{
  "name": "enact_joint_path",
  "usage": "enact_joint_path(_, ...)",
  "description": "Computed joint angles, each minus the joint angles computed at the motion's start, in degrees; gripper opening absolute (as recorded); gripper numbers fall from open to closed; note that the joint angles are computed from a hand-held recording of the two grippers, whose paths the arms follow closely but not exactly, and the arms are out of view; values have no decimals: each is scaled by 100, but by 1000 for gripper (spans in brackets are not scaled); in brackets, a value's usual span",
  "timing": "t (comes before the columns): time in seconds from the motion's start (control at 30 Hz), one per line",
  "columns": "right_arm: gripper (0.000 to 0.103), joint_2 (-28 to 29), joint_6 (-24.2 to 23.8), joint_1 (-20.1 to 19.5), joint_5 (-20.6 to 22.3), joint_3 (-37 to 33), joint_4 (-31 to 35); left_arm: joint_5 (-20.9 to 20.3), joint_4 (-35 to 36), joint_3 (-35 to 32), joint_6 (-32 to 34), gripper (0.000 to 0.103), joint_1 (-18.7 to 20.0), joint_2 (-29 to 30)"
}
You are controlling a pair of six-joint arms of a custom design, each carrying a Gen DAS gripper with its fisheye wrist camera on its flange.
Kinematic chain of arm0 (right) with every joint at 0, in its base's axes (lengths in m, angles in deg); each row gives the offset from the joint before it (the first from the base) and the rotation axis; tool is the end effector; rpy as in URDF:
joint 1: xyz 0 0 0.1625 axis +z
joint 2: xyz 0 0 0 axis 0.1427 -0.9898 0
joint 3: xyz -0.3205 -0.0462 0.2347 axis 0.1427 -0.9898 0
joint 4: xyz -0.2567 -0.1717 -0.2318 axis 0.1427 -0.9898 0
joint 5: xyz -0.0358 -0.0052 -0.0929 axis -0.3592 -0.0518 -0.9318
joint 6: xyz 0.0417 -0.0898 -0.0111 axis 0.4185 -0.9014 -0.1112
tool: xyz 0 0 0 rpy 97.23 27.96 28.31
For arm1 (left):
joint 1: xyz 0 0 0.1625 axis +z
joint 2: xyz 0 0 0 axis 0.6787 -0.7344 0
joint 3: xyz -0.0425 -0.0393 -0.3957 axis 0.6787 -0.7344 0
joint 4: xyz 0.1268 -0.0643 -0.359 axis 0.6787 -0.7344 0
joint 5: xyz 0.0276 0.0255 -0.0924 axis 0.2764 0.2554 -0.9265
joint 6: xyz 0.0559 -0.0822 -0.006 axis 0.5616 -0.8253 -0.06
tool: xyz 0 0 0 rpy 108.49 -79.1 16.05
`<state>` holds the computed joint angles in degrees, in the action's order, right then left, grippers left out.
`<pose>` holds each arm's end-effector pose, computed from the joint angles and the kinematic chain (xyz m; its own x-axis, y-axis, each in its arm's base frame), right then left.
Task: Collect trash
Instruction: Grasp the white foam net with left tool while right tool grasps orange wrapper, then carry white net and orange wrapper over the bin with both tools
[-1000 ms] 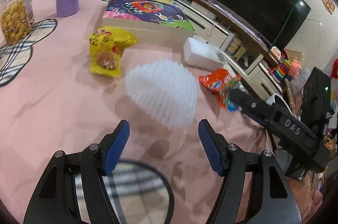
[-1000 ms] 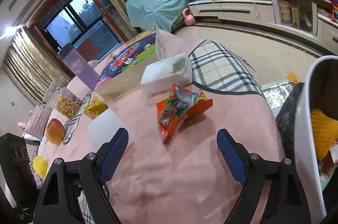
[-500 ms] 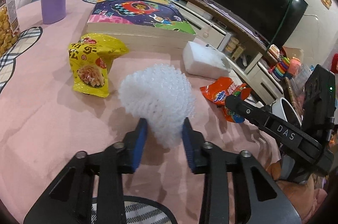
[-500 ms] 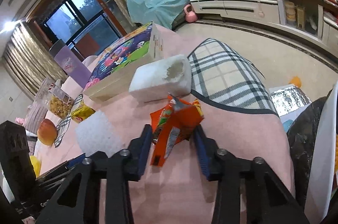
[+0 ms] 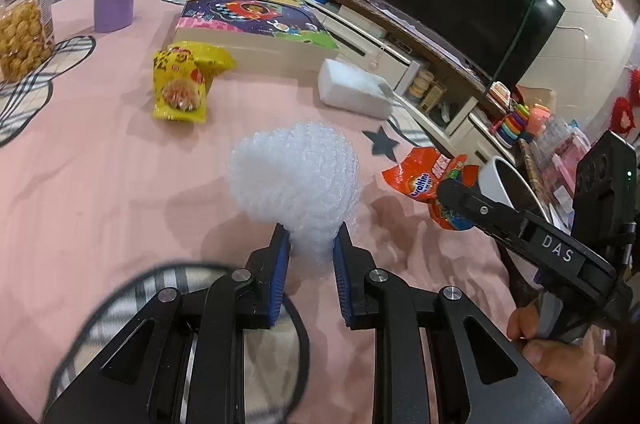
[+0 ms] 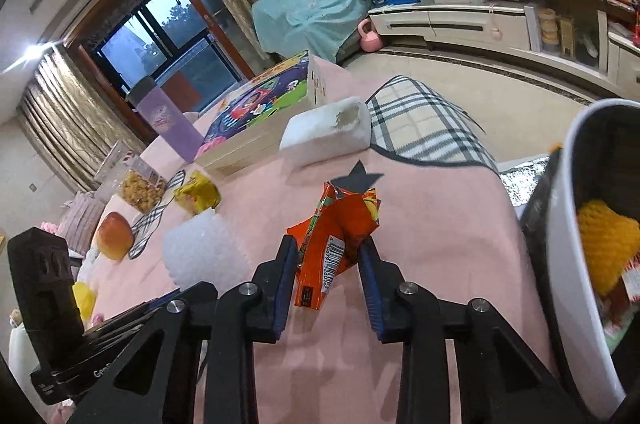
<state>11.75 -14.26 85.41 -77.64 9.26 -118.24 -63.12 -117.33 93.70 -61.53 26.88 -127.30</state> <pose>0.1662 -0.6676 -0.0295 -0.9025 -0.3454 0.2572 -0.4257 0.8063 -0.4107 -0.0169 -0.5968 0.1217 -0.9021 -0.1117 -0.4167 0.2130 0.7246 -0.6554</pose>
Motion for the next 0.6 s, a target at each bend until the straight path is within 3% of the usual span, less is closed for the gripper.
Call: enact_joint_path(0.6, 32, -888, -163, -154, 190, 1669, -1063, 128, -341, 677, -145, 20, -611, -4)
